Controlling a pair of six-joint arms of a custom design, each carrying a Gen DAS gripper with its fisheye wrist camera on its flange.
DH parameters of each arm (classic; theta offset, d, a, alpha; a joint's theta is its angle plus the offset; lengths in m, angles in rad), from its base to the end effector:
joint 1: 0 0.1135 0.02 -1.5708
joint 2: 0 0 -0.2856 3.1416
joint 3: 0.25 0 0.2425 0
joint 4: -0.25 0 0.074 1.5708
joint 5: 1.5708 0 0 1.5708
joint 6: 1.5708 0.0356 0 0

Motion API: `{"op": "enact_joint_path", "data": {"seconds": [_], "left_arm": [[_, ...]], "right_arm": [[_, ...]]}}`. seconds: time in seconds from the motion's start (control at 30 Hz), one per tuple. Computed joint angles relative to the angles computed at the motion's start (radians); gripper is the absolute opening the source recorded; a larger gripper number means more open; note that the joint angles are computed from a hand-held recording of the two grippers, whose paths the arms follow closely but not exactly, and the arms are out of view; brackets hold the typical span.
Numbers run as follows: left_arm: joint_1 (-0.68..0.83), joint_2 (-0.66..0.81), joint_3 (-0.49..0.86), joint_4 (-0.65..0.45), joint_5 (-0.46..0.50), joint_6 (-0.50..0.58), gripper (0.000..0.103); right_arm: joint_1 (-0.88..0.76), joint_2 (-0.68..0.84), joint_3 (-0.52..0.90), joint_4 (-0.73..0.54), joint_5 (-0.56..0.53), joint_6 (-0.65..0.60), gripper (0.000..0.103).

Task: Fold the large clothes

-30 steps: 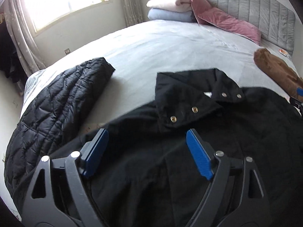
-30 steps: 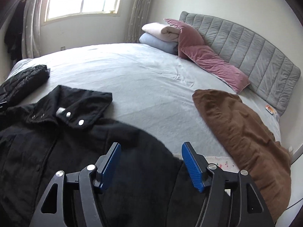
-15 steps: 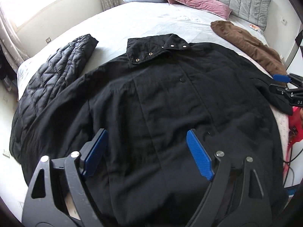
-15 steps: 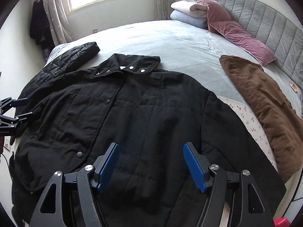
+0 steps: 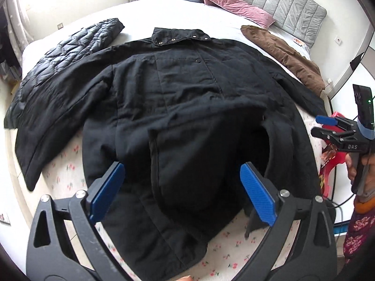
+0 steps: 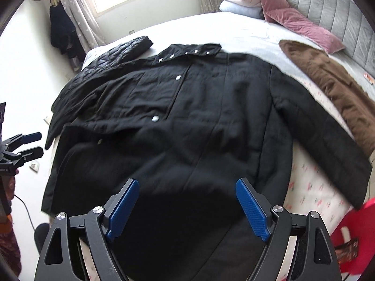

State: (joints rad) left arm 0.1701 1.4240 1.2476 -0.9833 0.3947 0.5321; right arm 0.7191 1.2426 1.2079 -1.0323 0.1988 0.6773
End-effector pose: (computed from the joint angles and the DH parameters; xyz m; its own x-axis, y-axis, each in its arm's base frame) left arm 0.2613 0.0310 0.3159 -0.7810 0.3411 -0.5232 0.4542 0.8851 -0.1010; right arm 0.1682 0.1379 0.3403 -0.8732 0.0521 -0.4846 -0.0343 0.9852 0.1678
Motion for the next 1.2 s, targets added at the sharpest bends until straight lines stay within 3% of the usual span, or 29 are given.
{"op": "enact_joint_path", "data": {"seconds": [0.27,0.47,0.7,0.73,0.8,0.87,0.9,0.93,0.97,1.03,1.13,1.2], "left_arm": [[0.148,-0.097,-0.138,-0.007,0.056,0.075,0.099],[0.350,-0.073,-0.175,-0.045,0.154,0.209,0.099],[0.450,0.047,-0.246,0.009,0.113,0.219,0.098],[0.450,0.061,-0.255,0.012,0.111,0.221,0.097],[0.435,0.110,-0.273,-0.007,0.113,0.229,0.078],[0.422,0.138,-0.297,-0.001,0.119,0.204,0.067],[0.422,0.121,-0.321,0.032,0.126,0.190,0.056],[0.420,0.100,-0.341,0.054,0.134,0.188,0.044],[0.428,0.085,-0.349,0.056,0.148,0.184,0.018],[0.473,0.083,-0.319,0.007,0.200,0.172,0.009],[0.578,0.085,-0.210,-0.167,0.290,0.279,0.008],[0.670,0.084,-0.107,-0.293,0.328,0.377,0.007]], "right_arm": [[0.151,-0.138,-0.102,-0.084,0.066,0.172,0.086],[0.124,-0.271,-0.227,-0.106,-0.012,0.283,0.086],[0.167,-0.350,-0.407,-0.095,-0.083,0.411,0.086],[0.169,-0.353,-0.429,-0.086,-0.098,0.426,0.086],[0.160,-0.360,-0.481,-0.040,-0.154,0.438,0.086],[0.160,-0.379,-0.524,0.023,-0.195,0.456,0.084],[0.185,-0.377,-0.524,0.028,-0.174,0.474,0.081],[0.213,-0.376,-0.519,0.037,-0.157,0.479,0.062],[0.222,-0.384,-0.516,0.051,-0.163,0.474,0.032],[0.277,-0.372,-0.462,0.008,-0.109,0.486,0.013],[0.385,-0.386,-0.319,-0.156,0.021,0.540,0.008],[0.498,-0.381,-0.185,-0.364,0.147,0.642,0.007]]}}
